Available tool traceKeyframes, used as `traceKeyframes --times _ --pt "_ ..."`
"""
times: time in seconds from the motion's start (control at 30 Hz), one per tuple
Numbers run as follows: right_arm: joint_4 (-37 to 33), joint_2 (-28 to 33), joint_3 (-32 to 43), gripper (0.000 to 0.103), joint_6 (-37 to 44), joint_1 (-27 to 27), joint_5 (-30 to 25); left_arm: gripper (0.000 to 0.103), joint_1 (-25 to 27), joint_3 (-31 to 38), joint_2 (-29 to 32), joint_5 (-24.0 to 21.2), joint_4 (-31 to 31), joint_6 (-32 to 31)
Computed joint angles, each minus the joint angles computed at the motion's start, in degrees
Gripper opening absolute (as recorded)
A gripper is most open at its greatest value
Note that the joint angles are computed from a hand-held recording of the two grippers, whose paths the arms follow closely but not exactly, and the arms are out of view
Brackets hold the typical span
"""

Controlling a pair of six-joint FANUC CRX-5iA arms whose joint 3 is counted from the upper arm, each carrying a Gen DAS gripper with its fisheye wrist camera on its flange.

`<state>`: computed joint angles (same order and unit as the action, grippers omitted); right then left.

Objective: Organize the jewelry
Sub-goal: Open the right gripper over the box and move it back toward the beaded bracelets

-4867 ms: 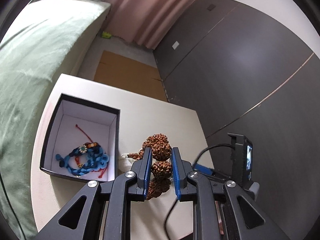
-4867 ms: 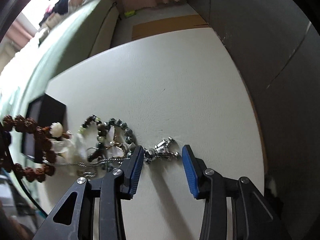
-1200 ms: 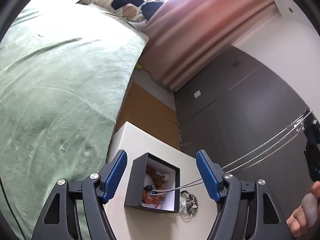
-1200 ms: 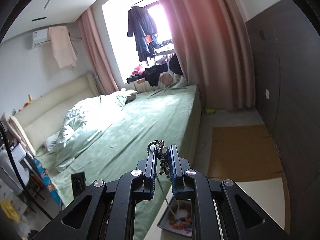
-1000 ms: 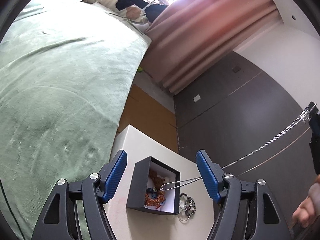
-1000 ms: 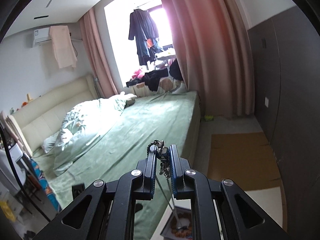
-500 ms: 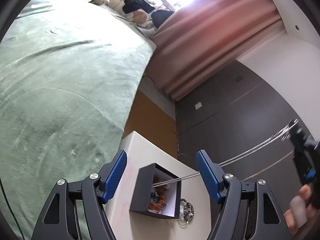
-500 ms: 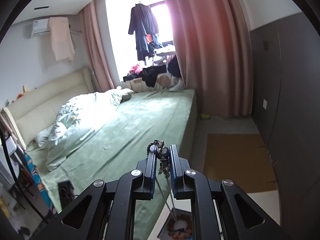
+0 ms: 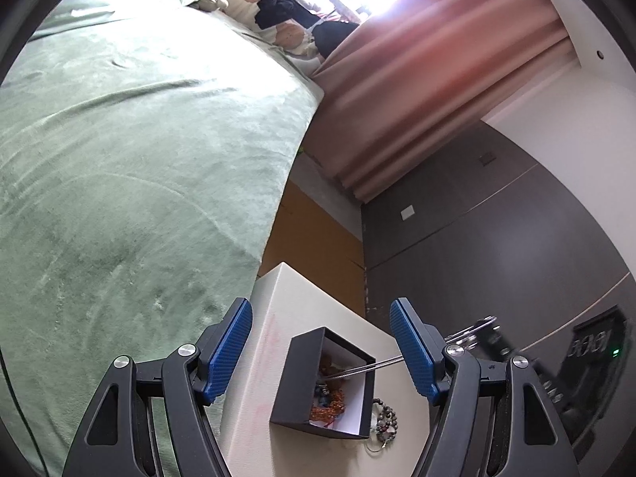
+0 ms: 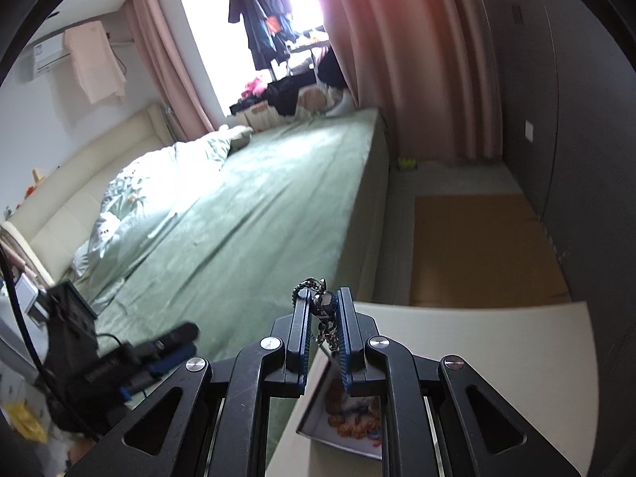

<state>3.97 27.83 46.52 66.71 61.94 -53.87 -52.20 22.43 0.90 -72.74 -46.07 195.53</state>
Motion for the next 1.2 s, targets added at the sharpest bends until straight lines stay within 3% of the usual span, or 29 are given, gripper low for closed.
traceKeyframes --times 0.33,0.43,0.5,0.57,0.83,0.97,1.2 --pt "-9.51 3.08 2.44 0.014 3.8 -2.95 -4.41 0.073 -0.05 1.32 1.25 -1.5 0.01 -0.11" --pt "-9.32 5.71 6.19 0.015 3.47 -2.97 -9.22 0.073 0.07 1.24 1.22 -1.53 0.42 -0.22" --pt "-10.69 6.36 7.48 0.039 3.66 -3.49 -11.28 0.073 0.04 1.34 1.24 -1.53 0.58 -0.63" --pt "-11.36 3.84 3.78 0.048 3.5 -3.95 -8.52 0.073 -0.15 1.68 1.37 -1.92 0.47 -1.04" --pt "-8.23 -4.04 -7.25 0.055 -0.9 -5.82 -3.8 0.073 0.86 4.13 3.79 -0.23 3.22 -5.53" --pt "-6.18 -8.11 -13.76 0.067 -3.96 -6.79 -1.4 0.073 1.07 7.11 6.47 -0.04 4.79 -9.07" --pt "-7.2 -12.25 -20.39 0.067 -7.11 -9.51 -1.66 0.073 1.9 15.13 13.64 -0.79 10.37 -18.49"
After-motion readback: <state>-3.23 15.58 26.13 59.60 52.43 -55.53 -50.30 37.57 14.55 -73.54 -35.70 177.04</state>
